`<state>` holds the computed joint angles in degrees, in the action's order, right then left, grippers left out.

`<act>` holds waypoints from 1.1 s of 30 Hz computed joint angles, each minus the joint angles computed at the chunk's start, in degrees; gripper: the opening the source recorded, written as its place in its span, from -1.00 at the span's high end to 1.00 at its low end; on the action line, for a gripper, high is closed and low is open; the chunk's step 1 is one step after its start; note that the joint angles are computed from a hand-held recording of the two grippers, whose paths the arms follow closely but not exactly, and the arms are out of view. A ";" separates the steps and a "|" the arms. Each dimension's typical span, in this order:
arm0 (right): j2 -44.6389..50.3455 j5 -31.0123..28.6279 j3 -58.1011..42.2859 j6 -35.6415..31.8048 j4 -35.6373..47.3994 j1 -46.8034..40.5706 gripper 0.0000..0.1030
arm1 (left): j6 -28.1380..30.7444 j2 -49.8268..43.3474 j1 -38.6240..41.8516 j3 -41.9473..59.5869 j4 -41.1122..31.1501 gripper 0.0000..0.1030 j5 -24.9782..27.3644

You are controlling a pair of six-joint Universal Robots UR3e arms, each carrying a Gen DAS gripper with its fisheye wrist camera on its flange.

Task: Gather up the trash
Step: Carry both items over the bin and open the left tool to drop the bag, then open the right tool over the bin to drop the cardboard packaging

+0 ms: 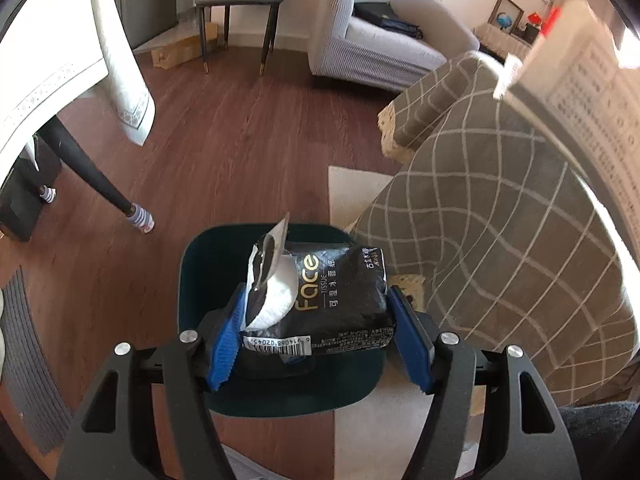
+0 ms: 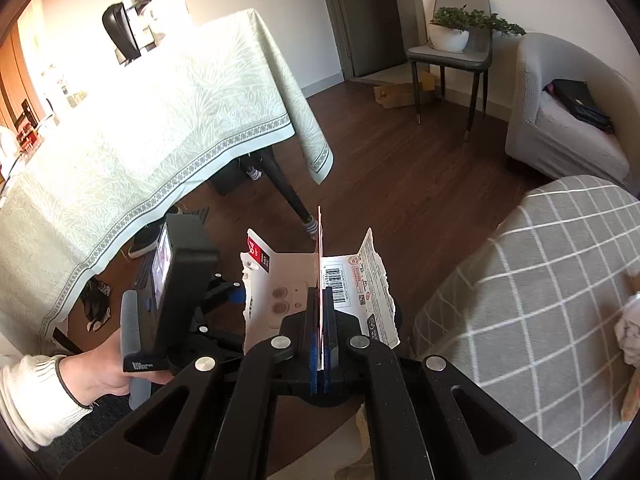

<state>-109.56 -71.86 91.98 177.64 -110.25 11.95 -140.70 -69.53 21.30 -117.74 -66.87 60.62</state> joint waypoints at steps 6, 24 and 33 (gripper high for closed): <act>5.65 -3.98 -1.25 3.96 -3.19 4.84 0.97 | 1.83 -0.30 0.65 -2.22 1.02 -0.40 2.03; 20.97 -9.25 -4.50 10.26 -10.18 11.61 0.97 | 11.31 4.61 12.34 -2.47 -5.49 -0.50 -2.10; 27.14 -9.81 -3.99 12.45 -12.94 14.05 0.97 | 17.88 9.69 20.83 4.48 -18.58 -0.23 -8.37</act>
